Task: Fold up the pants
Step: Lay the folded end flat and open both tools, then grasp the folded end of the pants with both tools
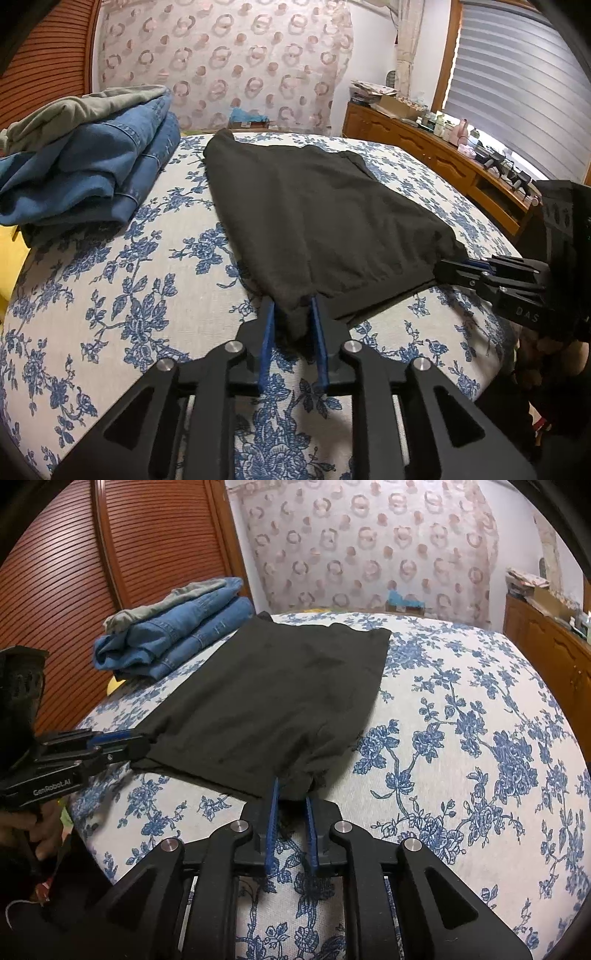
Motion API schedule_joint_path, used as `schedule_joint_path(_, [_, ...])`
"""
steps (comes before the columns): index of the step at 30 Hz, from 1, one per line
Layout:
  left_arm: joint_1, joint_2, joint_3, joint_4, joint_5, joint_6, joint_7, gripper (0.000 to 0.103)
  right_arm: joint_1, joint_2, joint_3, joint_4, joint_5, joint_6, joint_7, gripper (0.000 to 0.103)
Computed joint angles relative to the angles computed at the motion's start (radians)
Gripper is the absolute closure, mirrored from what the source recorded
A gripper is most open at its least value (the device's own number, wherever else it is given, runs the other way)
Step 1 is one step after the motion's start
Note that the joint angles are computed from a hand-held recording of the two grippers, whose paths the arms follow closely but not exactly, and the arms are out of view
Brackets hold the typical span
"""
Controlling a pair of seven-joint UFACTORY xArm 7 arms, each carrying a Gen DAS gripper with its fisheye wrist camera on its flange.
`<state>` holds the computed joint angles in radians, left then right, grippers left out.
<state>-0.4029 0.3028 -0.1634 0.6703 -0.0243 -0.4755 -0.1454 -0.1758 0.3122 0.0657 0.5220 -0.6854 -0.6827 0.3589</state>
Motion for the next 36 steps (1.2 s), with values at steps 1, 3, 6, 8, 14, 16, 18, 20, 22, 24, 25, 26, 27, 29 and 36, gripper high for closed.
schedule_joint_path(1, [-0.010,0.000,0.007,-0.001,-0.014,-0.002,0.007,0.081,0.005,0.001,-0.003,-0.005,0.012,-0.007,-0.011,0.093])
schedule_joint_path(3, [-0.024,0.003,0.017,0.002,-0.038,-0.003,0.020,0.077,0.017,0.002,-0.007,-0.015,0.041,-0.021,-0.039,0.092])
schedule_joint_path(6, [-0.024,0.007,0.020,0.003,-0.048,-0.004,0.024,0.070,0.016,0.006,-0.006,-0.017,0.046,-0.030,-0.045,0.092])
schedule_joint_path(8, [-0.023,0.011,0.022,0.006,-0.057,-0.003,0.028,0.065,0.014,0.009,-0.005,-0.015,0.043,-0.034,-0.045,0.092])
schedule_joint_path(14, [-0.014,0.016,0.019,0.011,-0.051,-0.006,0.019,0.065,0.020,0.013,-0.007,-0.020,0.060,-0.047,-0.065,0.092])
schedule_joint_path(16, [0.018,0.015,0.000,0.012,-0.019,-0.003,-0.011,0.065,0.019,0.014,-0.007,-0.021,0.061,-0.048,-0.066,0.092])
schedule_joint_path(18, [0.101,0.019,-0.050,0.009,0.088,-0.009,-0.089,0.065,0.018,0.014,-0.007,-0.022,0.059,-0.050,-0.067,0.092])
schedule_joint_path(20, [0.134,0.022,-0.066,0.007,0.153,-0.017,-0.132,0.067,0.017,0.014,-0.006,-0.022,0.057,-0.050,-0.066,0.092])
schedule_joint_path(22, [0.166,0.027,-0.081,0.011,0.221,-0.013,-0.166,0.086,0.017,0.014,-0.006,-0.022,0.059,-0.049,-0.065,0.092])
schedule_joint_path(24, [0.189,0.029,-0.096,0.015,0.275,-0.012,-0.209,0.093,0.015,0.010,-0.005,-0.022,0.052,-0.045,-0.059,0.093])
schedule_joint_path(25, [0.193,0.027,-0.097,0.016,0.291,-0.011,-0.222,0.097,0.013,0.009,-0.004,-0.021,0.048,-0.043,-0.056,0.093])
schedule_joint_path(26, [0.191,0.023,-0.096,0.014,0.298,-0.012,-0.231,0.097,0.010,0.004,-0.003,-0.019,0.039,-0.036,-0.047,0.093])
schedule_joint_path(27, [0.201,0.018,-0.100,0.010,0.317,-0.021,-0.248,0.098,0.007,0.001,-0.002,-0.017,0.030,-0.031,-0.039,0.093])
schedule_joint_path(29, [0.208,0.004,-0.100,-0.004,0.347,-0.046,-0.274,0.098,0.001,-0.004,-0.001,-0.015,0.013,-0.030,-0.025,0.094])
schedule_joint_path(36, [0.182,-0.076,-0.065,-0.050,0.387,-0.096,-0.309,0.098,-0.008,-0.089,-0.020,-0.051,-0.053,-0.041,0.024,0.094])
